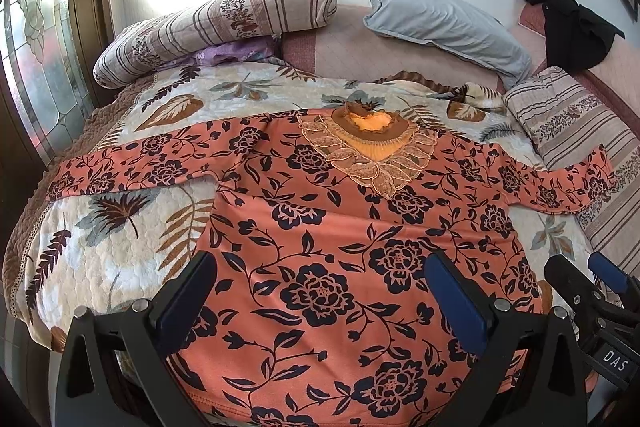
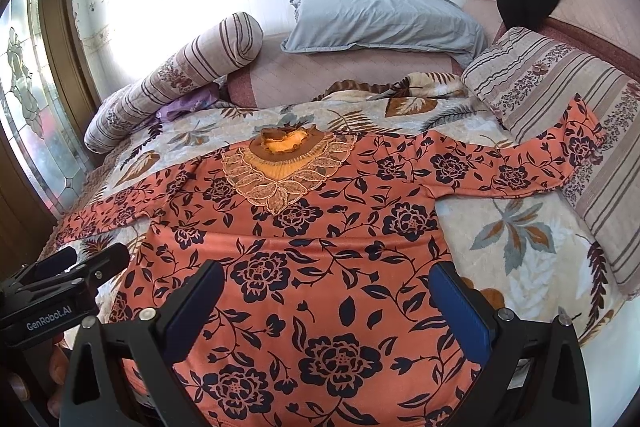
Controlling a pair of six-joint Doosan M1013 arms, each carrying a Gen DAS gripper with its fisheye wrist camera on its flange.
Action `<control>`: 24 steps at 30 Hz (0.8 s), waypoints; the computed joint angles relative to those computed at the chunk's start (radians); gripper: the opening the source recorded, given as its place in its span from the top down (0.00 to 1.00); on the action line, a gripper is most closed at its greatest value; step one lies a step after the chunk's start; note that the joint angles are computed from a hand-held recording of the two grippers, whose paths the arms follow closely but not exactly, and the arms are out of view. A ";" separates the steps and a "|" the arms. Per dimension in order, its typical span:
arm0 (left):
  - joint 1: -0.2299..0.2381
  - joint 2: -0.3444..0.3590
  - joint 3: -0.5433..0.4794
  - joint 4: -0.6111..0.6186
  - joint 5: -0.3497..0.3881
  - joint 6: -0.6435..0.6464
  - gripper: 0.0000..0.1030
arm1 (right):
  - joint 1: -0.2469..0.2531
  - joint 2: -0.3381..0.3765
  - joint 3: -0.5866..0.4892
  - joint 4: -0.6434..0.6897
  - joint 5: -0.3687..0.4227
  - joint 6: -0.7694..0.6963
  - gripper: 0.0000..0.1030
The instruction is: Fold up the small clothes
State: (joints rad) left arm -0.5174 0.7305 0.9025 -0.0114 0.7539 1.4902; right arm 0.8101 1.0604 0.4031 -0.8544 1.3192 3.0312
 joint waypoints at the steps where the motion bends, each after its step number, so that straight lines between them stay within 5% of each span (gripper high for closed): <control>1: 0.000 0.000 0.000 0.000 0.000 0.000 0.00 | 0.000 0.000 -0.001 0.002 0.000 -0.001 0.00; 24: -0.002 0.011 -0.018 0.008 0.016 -0.002 0.00 | -0.004 0.008 -0.008 0.013 -0.006 -0.010 0.00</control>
